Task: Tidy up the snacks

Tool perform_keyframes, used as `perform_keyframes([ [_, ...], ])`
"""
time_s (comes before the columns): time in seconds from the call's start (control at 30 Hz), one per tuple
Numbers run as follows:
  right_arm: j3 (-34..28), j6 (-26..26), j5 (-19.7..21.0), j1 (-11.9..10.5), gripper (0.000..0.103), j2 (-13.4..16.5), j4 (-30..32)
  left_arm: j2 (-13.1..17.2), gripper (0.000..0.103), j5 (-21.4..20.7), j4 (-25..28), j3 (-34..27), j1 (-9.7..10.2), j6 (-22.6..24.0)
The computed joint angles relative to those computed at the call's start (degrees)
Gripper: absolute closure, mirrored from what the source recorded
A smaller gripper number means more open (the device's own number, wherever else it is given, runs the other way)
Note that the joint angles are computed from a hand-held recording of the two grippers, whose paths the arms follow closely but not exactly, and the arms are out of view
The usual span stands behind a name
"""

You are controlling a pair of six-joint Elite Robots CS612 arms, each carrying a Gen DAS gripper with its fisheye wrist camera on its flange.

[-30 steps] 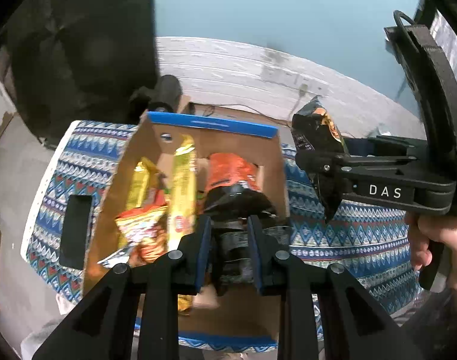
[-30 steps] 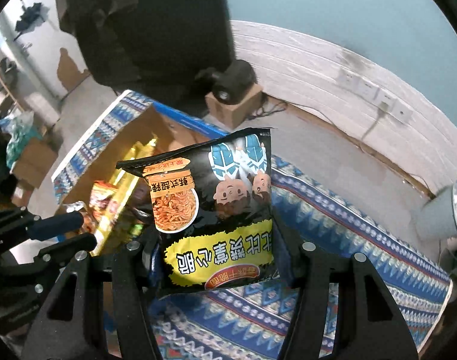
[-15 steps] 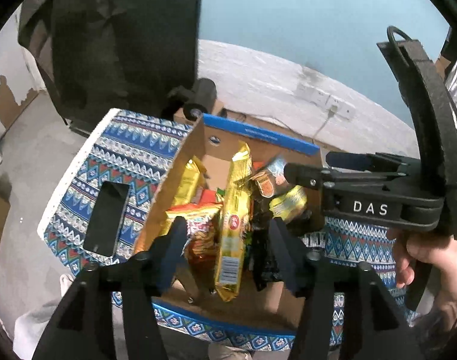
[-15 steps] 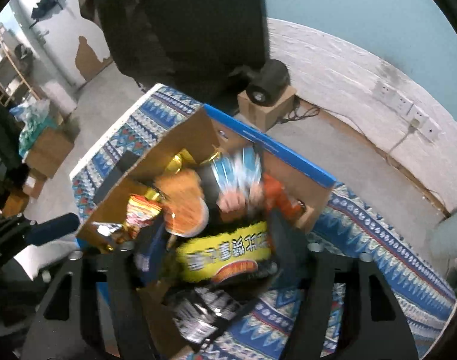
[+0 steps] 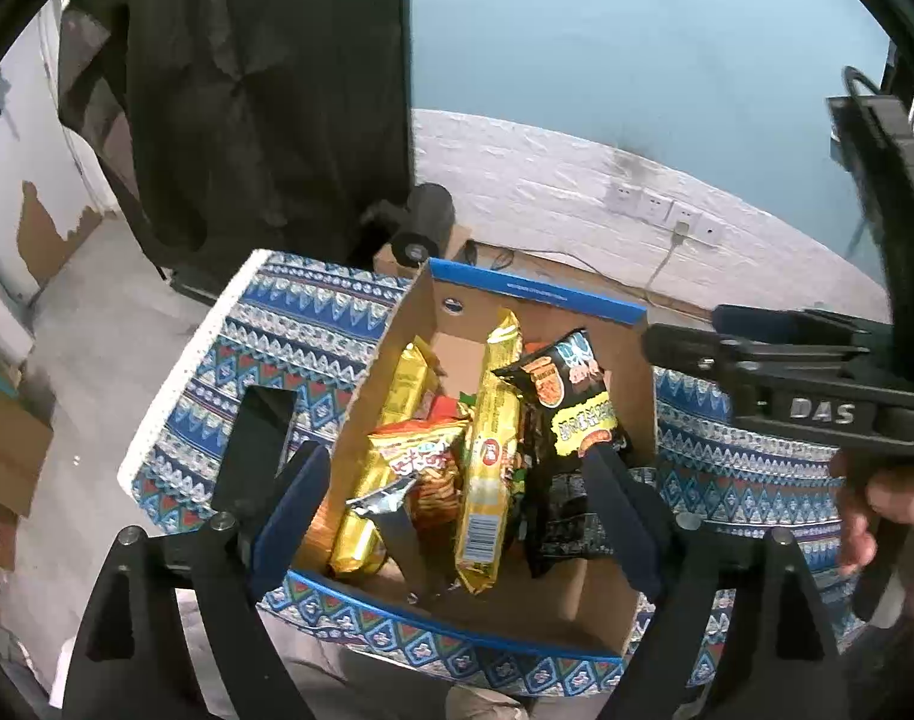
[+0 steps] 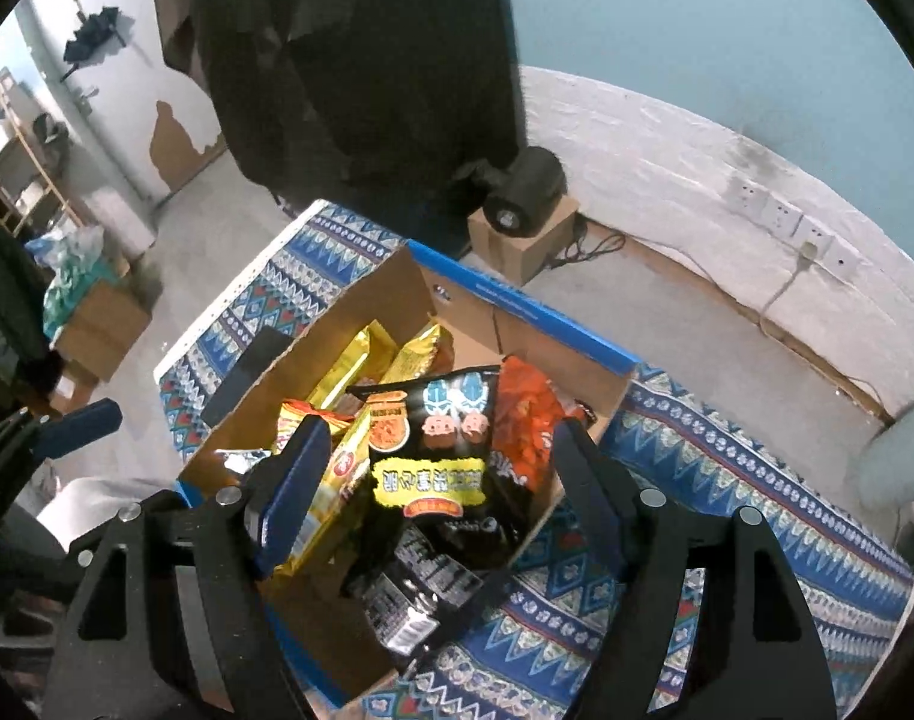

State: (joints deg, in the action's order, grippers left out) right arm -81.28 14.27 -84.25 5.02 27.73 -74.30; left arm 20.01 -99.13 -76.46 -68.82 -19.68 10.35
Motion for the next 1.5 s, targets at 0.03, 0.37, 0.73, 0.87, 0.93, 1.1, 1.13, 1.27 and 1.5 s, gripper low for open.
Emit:
perform_keyframes([
  [0.03, -0.31, 0.11, -0.03, -0.03, 0.027, 0.04, 0.04, 0.14, 0.016, 0.47, -0.26, -0.37, -0.1, 0.52],
  [0.37, -5.08, 0.17, -2.15, 0.14, 0.026, 1.34, 2.56, 0.98, 0.016, 1.01, -0.77, -3.37, -0.55, 3.96],
  [0.73, -8.26, -0.46, -2.9, 0.18, 0.026, 2.36, 4.13, 1.17, 0.014, 1.61, -0.89, -4.37, -0.91, 4.33],
  [0.87, -8.92, -0.37, -3.68, 0.21, 0.026, 2.66, 4.37, 1.21, 0.014, 2.07, -0.91, -4.47, -0.97, 4.08],
  [0.93, -9.11, -0.26, -3.55, 0.16, 0.026, 2.74, 4.53, 1.18, 0.014, 2.14, -0.84, -4.43, -0.98, 4.01],
  [1.1, -9.28, -0.17, -3.3, 0.05, 0.026, 2.85, 4.94, 1.1, 0.014, 2.35, -0.72, -4.33, -1.05, 4.06],
  [1.13, -9.28, -0.16, -3.25, 0.05, 0.026, 2.85, 4.97, 1.08, 0.014, 2.29, -0.72, -4.29, -1.06, 4.04],
  [1.27, -9.32, 0.07, -3.1, -0.04, 0.026, 2.9, 5.07, 1.06, 0.014, 2.24, -0.66, -4.3, -1.04, 3.73],
  [1.5, -9.35, 0.01, -3.13, -0.07, 0.026, 2.9, 5.01, 1.22, 0.014, 2.86, -0.74, -4.59, -1.16, 4.15],
])
